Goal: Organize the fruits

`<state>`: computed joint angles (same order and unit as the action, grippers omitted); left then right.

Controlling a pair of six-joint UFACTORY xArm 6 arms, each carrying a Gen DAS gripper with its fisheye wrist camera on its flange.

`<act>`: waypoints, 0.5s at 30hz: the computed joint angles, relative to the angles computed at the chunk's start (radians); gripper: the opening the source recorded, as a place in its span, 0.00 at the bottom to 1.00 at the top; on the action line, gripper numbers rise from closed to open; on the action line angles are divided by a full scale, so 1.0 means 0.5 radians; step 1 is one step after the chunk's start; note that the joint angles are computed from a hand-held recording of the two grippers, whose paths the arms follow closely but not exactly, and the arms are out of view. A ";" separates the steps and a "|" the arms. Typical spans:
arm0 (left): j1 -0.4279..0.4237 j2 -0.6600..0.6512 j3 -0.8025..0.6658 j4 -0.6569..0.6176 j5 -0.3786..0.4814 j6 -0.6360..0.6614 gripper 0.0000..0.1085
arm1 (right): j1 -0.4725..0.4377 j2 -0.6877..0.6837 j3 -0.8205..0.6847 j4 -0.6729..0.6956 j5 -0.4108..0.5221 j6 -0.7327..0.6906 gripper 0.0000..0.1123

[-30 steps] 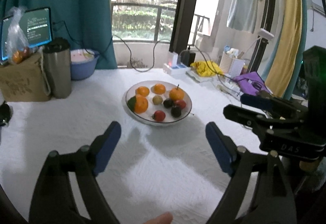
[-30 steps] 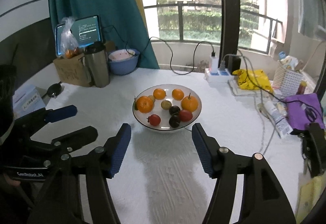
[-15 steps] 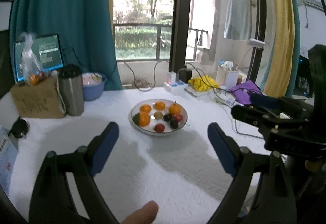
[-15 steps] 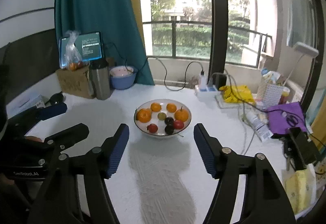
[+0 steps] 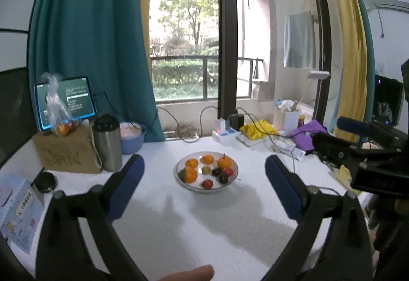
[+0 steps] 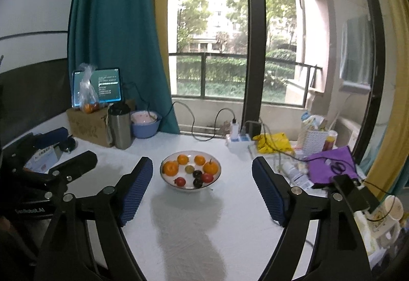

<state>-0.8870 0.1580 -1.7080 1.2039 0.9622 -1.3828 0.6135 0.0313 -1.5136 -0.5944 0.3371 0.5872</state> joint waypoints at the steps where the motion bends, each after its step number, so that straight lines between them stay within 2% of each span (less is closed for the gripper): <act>1: -0.002 -0.004 0.000 0.009 -0.001 0.001 0.89 | -0.003 -0.015 0.014 -0.015 -0.008 0.014 0.74; 8: -0.042 -0.091 0.075 0.095 0.057 -0.088 0.89 | -0.008 -0.101 0.075 -0.182 -0.017 0.164 0.74; 15: -0.045 -0.155 0.144 0.134 0.087 -0.233 0.89 | -0.012 -0.121 0.088 -0.237 -0.001 0.224 0.74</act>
<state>-0.9097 0.0803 -1.6362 1.2707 1.0057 -1.4992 0.6075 -0.0293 -1.4698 -0.7131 0.3368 0.6993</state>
